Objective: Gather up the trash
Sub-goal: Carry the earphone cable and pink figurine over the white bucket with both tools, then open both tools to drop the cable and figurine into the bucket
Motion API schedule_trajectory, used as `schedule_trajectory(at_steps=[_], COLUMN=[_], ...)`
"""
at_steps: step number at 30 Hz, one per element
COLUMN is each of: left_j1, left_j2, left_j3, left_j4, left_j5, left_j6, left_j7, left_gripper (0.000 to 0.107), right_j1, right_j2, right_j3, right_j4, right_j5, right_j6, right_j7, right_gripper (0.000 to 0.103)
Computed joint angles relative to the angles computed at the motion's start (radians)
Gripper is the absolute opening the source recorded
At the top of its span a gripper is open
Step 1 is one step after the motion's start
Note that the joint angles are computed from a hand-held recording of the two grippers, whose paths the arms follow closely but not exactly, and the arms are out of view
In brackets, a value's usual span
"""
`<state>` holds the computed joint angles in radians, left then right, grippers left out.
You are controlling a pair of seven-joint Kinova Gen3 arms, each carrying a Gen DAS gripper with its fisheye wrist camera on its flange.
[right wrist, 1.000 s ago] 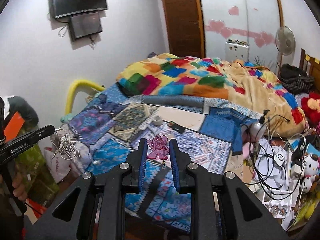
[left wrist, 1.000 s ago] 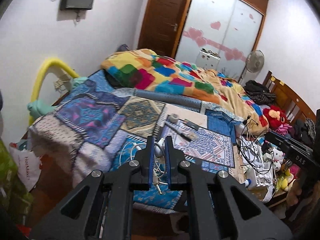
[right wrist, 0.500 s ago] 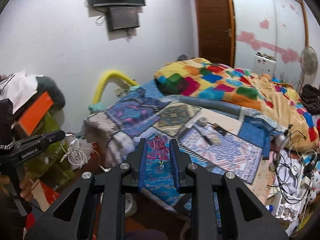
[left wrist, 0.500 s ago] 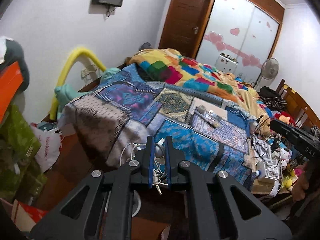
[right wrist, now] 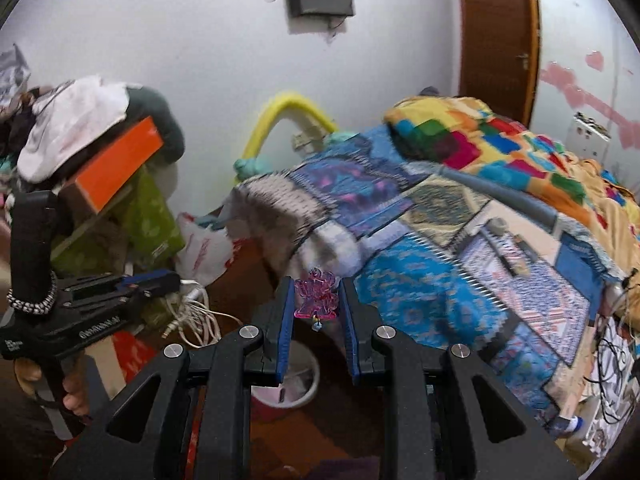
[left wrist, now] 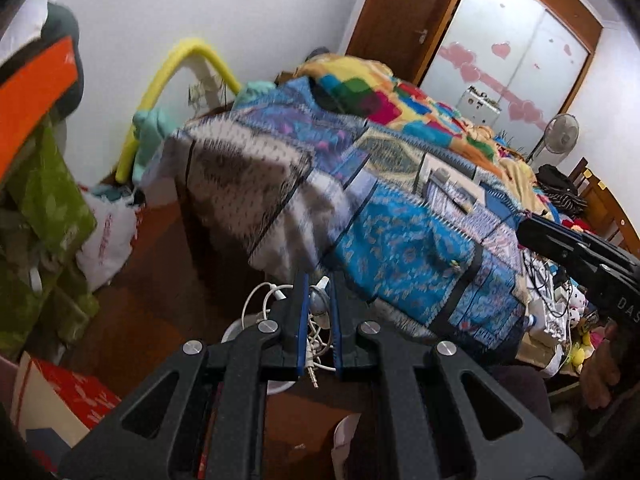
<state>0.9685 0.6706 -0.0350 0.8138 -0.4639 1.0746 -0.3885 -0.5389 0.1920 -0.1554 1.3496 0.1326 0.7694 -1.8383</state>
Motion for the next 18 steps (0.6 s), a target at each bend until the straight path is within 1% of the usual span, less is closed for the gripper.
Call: schedule_trajectory(at_steps=[3, 7, 11, 16, 18], left_j1=[-0.039, -0.117, -0.166, -0.219, -0.226], left_j2=[-0.005, 0.006, 0.074, 0.147, 0.181], left_j3=[0.024, 0.069, 0.085, 0.104, 0.103], left_j4=[0.062, 0.129, 0.103, 0.080, 0.048], left_j5=[0.043, 0.139, 0.217, 0.311, 0.334], left_j6=[-0.044, -0.116, -0.091, -0.096, -0.069], left_j7=[-0.004, -0.040, -0.082, -0.121, -0.134], left_gripper=[0.009, 0.009, 0.009, 0.009, 0.009], right_j1=[-0.015, -0.020, -0.036, -0.032, -0.031], right_j2=[0.047, 0.117, 0.185, 0.263, 0.292], right_j3=[-0.010, -0.019, -0.011, -0.010, -0.008], right_j4=[-0.036, -0.092, -0.147, -0.211, -0.237], right_j5=[-0.010, -0.061, -0.086, -0.136, -0.152], right_j6=[0.030, 0.081, 0.132, 0.189, 0.214], right_j7=[0.016, 0.063, 0.089, 0.130, 0.141], right_gripper=[0.020, 0.020, 0.020, 0.020, 0.020])
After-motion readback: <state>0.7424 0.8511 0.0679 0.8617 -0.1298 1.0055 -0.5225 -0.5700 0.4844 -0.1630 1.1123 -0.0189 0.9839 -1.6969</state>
